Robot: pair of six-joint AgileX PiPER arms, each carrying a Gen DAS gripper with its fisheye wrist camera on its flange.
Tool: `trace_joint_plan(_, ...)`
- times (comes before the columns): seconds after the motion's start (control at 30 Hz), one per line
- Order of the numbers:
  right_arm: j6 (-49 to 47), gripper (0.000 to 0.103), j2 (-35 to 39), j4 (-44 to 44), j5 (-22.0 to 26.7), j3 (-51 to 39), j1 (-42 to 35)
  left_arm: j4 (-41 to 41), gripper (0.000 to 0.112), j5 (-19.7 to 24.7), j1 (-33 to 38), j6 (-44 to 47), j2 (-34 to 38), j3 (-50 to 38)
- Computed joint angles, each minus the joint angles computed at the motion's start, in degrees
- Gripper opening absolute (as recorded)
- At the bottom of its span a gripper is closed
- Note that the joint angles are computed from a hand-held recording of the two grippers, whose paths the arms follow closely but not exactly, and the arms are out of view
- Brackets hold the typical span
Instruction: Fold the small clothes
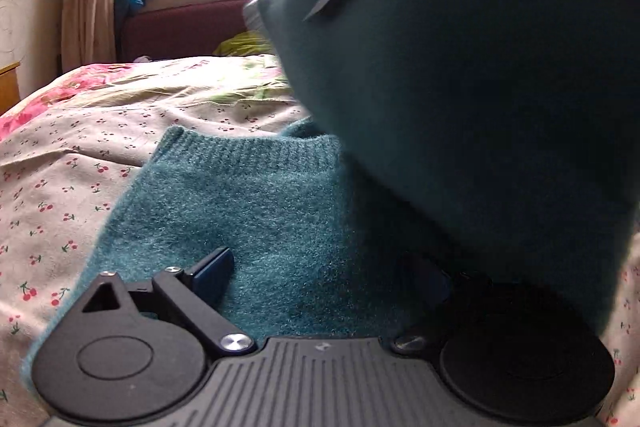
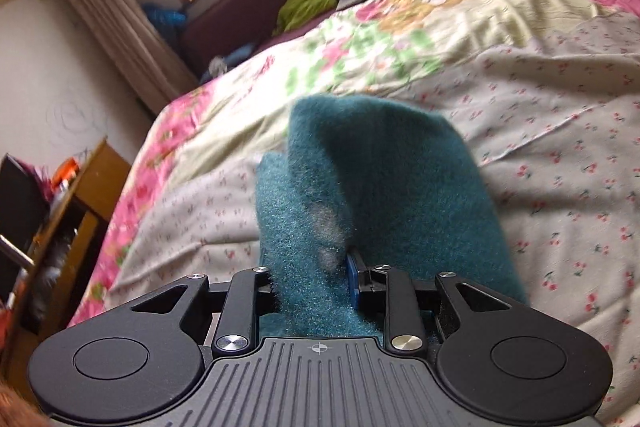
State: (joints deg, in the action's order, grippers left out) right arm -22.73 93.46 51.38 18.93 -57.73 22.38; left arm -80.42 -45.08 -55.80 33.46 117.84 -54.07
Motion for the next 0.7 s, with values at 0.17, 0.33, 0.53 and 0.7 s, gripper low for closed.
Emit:
trace_joint_plan(0.17,4.15,0.028,2.38,-10.58,7.30,-5.65,0.77,-0.09,0.103,7.34,2.83,6.28,-5.42,3.63)
trace_joint_plan(0.33,3.05,0.037,5.93,-11.44,7.99,-7.38,2.63,-3.27,0.102,6.40,-1.34,7.87,-12.61,10.21)
trace_joint_plan(0.53,-8.42,0.058,7.40,3.05,17.43,-8.41,-0.56,-8.43,0.103,2.19,-8.39,-0.64,-20.41,18.47)
trace_joint_plan(0.7,-14.38,0.056,3.26,5.85,20.96,-6.60,-2.54,-7.21,0.102,0.80,-11.93,-12.31,-24.50,23.34)
